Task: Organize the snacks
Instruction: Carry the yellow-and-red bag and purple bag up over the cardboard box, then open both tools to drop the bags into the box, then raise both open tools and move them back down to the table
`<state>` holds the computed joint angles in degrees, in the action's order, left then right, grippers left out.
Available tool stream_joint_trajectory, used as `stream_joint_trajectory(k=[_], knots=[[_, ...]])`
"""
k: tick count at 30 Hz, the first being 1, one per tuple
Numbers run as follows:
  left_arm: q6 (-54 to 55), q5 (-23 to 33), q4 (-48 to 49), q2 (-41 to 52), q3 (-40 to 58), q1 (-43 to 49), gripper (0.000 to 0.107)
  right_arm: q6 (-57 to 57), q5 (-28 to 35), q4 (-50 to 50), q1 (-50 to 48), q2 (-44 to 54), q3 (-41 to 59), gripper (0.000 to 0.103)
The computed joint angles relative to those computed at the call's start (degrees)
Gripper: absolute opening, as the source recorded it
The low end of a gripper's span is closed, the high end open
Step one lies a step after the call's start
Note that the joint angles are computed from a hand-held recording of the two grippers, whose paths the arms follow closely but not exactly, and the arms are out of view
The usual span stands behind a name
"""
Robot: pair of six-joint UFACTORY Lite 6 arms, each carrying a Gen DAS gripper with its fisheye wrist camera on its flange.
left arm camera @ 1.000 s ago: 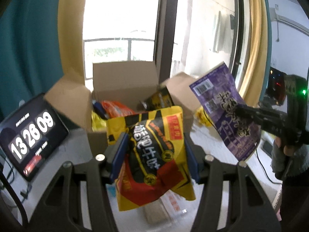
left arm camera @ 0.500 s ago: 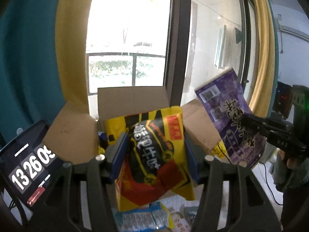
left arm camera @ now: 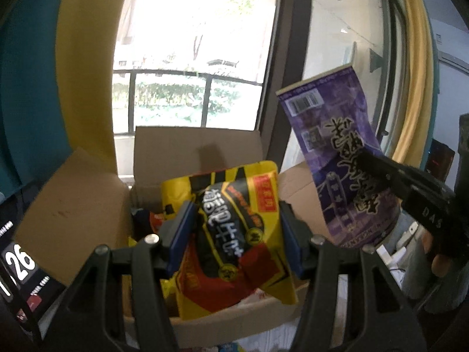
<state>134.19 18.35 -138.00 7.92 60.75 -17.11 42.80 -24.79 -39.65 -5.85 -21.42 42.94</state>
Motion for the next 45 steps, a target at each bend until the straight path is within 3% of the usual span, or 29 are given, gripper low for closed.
stream_joint_trajectory(k=[9,11,14,18,32,45], knots=[[1.3,-2.4,-3.1,8.9,8.1,0.2,0.058,-4.1,-0.8,8.4,3.0,11.1,5.1,0.017],[-1.4,-3.5,-0.8,10.4,9.9,0.4,0.058,-5.4,0.0,10.2,3.9,13.7,6.5,0.023],[-2.7,-4.6,0.1,10.6,10.4,1.1,0.063,1.8,2.7,2.2,4.7,18.5,10.5,0.034],[-4.6,-4.4,0.8,8.1,8.5,1.8,0.070,2.9,2.6,0.3,4.4,18.2,10.2,0.038],[-0.7,-4.9,-4.0,7.8,8.8,1.8,0.072,-0.3,1.1,3.6,3.9,17.7,8.8,0.038],[-5.2,-4.2,2.4,4.1,6.0,0.1,0.075,5.0,1.4,-1.3,4.0,12.2,6.3,0.042]])
